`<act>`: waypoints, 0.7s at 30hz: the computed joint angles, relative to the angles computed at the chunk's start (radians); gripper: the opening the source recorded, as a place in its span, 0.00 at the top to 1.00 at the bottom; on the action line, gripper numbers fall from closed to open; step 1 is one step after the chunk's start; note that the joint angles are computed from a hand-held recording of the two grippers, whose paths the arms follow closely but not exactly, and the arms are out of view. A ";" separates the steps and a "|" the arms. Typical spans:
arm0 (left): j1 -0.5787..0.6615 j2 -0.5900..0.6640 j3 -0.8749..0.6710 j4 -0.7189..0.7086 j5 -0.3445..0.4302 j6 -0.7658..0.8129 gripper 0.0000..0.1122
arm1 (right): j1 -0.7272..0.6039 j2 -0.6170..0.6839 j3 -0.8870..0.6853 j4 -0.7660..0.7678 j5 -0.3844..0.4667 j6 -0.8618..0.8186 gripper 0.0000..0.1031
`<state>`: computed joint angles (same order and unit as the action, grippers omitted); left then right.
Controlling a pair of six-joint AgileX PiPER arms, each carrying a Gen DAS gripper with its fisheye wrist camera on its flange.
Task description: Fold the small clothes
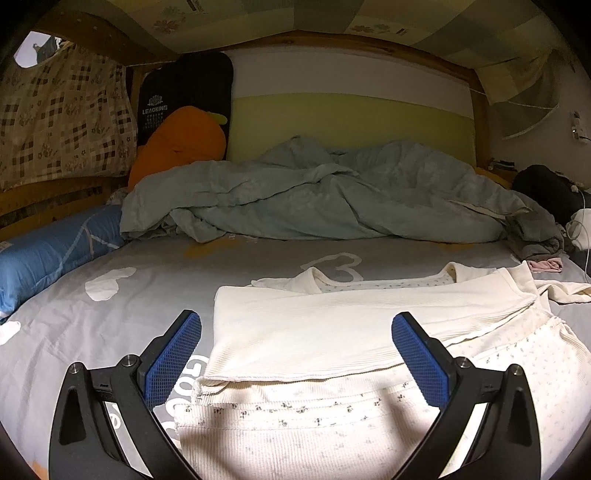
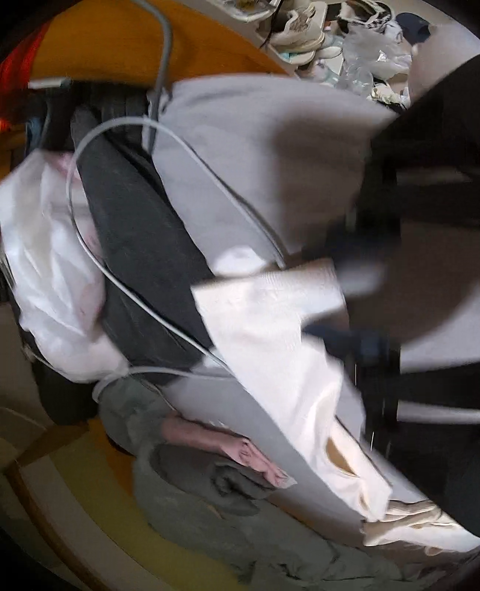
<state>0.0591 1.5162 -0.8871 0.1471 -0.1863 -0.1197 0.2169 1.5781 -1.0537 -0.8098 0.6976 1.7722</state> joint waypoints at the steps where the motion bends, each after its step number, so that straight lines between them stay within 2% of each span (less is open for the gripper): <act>1: 0.001 0.000 0.001 0.007 -0.003 -0.006 0.08 | 0.015 -0.011 0.013 -0.036 -0.029 0.023 0.92; 5: -0.003 0.005 -0.005 -0.033 -0.003 0.035 0.08 | 0.146 -0.056 0.050 -0.327 -0.095 0.151 0.93; 9: -0.005 0.005 -0.007 -0.052 0.002 0.053 0.08 | 0.259 -0.074 0.080 -0.681 -0.284 0.298 0.93; 10: -0.005 0.007 -0.009 -0.046 0.004 0.048 0.08 | 0.284 -0.059 0.067 -0.720 -0.330 0.291 0.93; 13: -0.007 0.009 -0.012 -0.062 0.012 0.062 0.08 | 0.362 0.027 0.002 -0.731 -0.388 0.242 0.93; 15: -0.006 0.011 -0.015 -0.062 0.017 0.062 0.08 | 0.403 0.084 -0.044 -0.634 -0.408 0.125 0.93; 18: -0.006 0.015 -0.021 -0.050 0.022 0.053 0.08 | 0.476 0.167 -0.111 -0.519 -0.378 -0.015 0.93; 21: -0.005 0.017 -0.022 -0.040 0.026 0.046 0.08 | 0.520 0.218 -0.149 -0.478 -0.386 -0.075 0.93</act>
